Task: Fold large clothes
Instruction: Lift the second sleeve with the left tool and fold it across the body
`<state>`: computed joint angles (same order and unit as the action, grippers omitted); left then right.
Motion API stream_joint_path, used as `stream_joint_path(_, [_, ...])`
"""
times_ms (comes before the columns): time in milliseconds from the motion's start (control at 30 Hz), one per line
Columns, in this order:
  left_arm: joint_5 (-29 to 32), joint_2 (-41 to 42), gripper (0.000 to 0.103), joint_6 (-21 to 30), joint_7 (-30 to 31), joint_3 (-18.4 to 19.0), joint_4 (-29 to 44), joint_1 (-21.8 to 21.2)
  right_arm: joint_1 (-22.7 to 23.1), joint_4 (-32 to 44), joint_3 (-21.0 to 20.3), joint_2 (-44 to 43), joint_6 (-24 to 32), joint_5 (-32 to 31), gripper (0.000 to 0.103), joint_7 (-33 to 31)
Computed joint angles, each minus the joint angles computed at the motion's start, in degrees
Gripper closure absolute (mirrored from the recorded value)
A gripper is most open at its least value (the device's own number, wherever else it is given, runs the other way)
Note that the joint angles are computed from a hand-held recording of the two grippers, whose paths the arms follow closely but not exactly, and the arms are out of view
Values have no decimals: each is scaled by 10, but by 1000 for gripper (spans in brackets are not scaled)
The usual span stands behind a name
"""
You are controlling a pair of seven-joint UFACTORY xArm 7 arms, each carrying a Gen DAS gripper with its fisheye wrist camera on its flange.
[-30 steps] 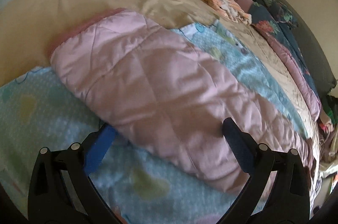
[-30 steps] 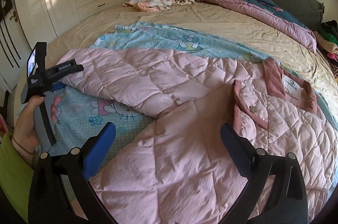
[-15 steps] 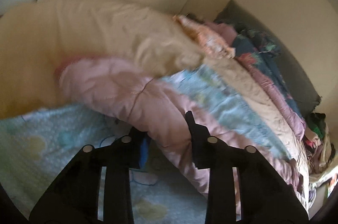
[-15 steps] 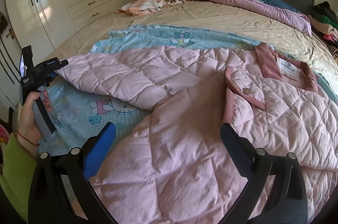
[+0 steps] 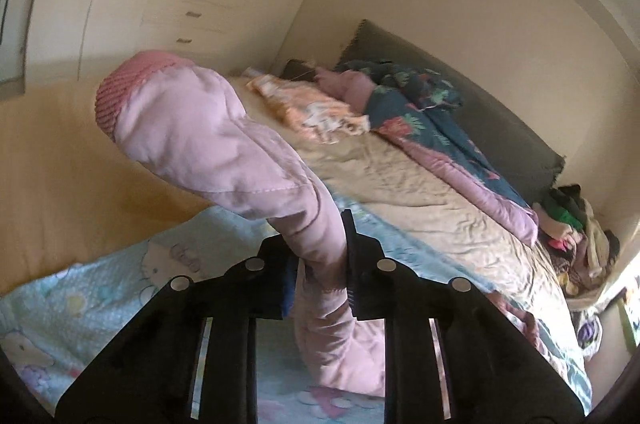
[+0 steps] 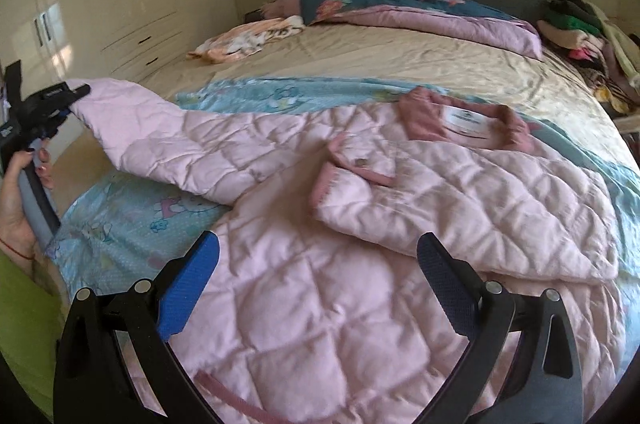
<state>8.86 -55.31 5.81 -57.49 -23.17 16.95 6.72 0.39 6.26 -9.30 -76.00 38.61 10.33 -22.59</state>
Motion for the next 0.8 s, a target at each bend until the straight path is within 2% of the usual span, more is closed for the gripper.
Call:
stream_joint_path(367, [33, 12, 94, 62, -9, -66, 119, -15, -106, 34, -79, -64, 94, -11, 4, -54])
stream_joint_path(800, [81, 75, 94, 60, -37, -158, 220, -5, -210, 76, -159, -62, 147, -18, 4, -128])
